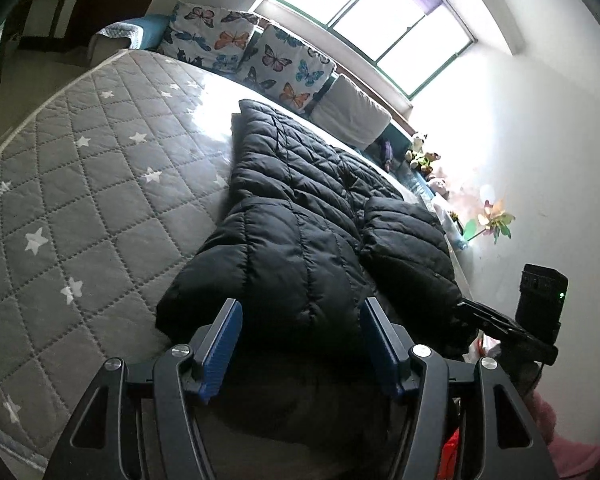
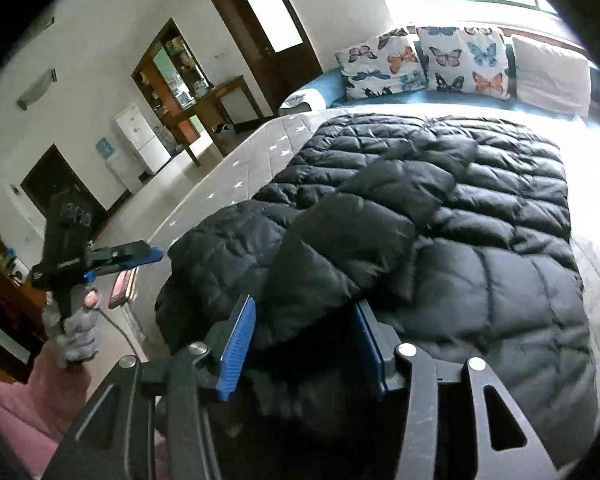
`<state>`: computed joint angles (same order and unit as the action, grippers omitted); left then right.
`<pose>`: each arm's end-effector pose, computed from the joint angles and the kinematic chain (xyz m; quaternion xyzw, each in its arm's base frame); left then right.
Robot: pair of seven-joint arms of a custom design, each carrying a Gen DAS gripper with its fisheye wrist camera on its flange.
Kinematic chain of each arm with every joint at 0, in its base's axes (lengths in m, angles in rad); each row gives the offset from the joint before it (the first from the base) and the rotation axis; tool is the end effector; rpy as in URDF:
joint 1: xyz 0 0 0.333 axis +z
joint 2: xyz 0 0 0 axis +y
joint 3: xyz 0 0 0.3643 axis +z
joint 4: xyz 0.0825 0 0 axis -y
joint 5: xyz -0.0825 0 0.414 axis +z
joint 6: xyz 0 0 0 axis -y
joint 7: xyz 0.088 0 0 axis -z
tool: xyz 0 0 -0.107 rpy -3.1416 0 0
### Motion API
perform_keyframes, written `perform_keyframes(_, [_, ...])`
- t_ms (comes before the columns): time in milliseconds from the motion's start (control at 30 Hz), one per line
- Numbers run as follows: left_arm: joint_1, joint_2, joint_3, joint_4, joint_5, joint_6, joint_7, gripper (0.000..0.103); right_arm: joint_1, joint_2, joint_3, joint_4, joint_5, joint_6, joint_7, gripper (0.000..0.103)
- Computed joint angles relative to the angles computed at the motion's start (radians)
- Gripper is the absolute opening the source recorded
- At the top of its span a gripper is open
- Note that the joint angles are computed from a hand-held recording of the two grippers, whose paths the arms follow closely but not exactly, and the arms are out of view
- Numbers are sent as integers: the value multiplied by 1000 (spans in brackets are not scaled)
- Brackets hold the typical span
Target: Fold large clothes
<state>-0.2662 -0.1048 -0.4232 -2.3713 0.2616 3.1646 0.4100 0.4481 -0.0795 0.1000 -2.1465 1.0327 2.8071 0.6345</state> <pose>0.4079 -0.3742 0.4955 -0.6958 0.5755 -0.4296 0.0133 0.5181 0.2697 0.5380 -0.7951 0.4098 -0.0859 0.4388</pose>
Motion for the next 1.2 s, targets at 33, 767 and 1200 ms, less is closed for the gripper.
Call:
perform_keyframes(33, [18,-21,-16,-13,15,-4,-24,65,7,1,4,3,17,3,-20,54])
perform_keyframes(767, [-42,-30,-1,-33,-149,32,61,74,100,-82,17,-105,-82,226,-103,56])
perform_keyframes(1200, [69,157,-105,266,235,-274,-81,35,-219,-106,67,-242,-636,352,603,56])
